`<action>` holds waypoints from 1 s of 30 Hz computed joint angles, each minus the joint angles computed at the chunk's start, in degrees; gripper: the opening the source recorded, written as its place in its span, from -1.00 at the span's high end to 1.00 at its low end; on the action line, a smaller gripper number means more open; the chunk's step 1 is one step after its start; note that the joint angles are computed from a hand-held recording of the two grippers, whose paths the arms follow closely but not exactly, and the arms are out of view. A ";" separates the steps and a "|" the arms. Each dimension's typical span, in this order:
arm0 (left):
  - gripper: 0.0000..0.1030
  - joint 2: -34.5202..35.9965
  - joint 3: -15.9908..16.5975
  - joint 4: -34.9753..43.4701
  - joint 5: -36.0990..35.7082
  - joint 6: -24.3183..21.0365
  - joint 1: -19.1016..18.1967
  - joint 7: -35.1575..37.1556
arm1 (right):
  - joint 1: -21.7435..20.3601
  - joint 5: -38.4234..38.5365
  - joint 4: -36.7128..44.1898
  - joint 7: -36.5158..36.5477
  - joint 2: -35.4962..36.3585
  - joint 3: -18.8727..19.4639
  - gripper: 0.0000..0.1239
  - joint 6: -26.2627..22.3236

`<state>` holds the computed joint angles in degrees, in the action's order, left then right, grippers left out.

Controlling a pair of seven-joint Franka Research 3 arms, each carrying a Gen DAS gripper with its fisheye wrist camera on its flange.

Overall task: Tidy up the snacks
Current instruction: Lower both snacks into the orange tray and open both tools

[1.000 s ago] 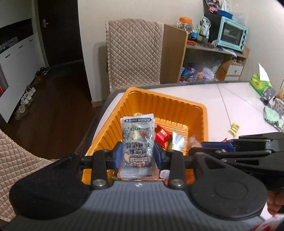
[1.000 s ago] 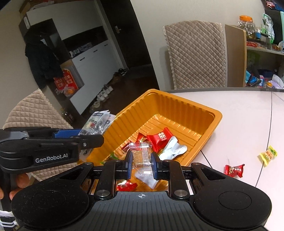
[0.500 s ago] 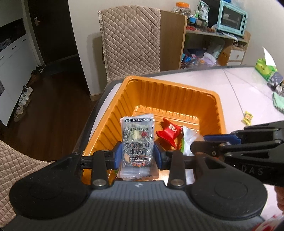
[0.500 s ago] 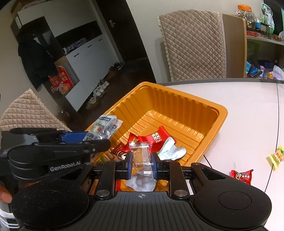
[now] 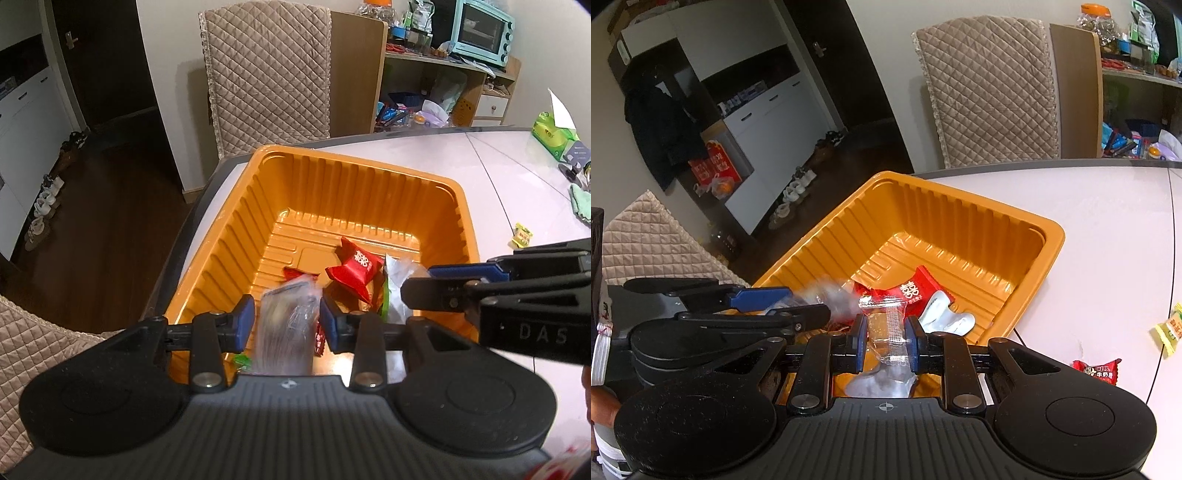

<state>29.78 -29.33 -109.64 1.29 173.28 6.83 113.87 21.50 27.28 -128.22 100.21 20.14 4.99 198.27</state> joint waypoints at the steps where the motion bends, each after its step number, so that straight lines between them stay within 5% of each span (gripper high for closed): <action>1: 0.32 -0.28 0.28 -0.35 0.21 0.46 -0.13 -0.05 | -0.09 -0.07 -0.06 0.07 -0.08 0.09 0.64 0.02; 15: 0.32 -2.98 -2.91 -2.65 -4.22 -0.49 4.50 -0.28 | -0.01 -0.88 0.87 0.26 0.03 0.46 0.64 -0.42; 21: 0.32 -3.87 -4.46 -3.82 -7.06 -0.17 6.12 0.89 | -5.05 -5.97 1.57 3.71 1.34 5.17 0.63 3.39; 30: 0.27 -6.70 -8.64 -6.73 -14.77 -1.15 10.22 3.26 | -3.41 -5.58 -0.72 4.72 -1.46 3.07 0.53 0.93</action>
<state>23.08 -37.97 -116.37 -13.49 172.13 17.05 117.13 18.09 21.70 -128.95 104.93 18.68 8.05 199.20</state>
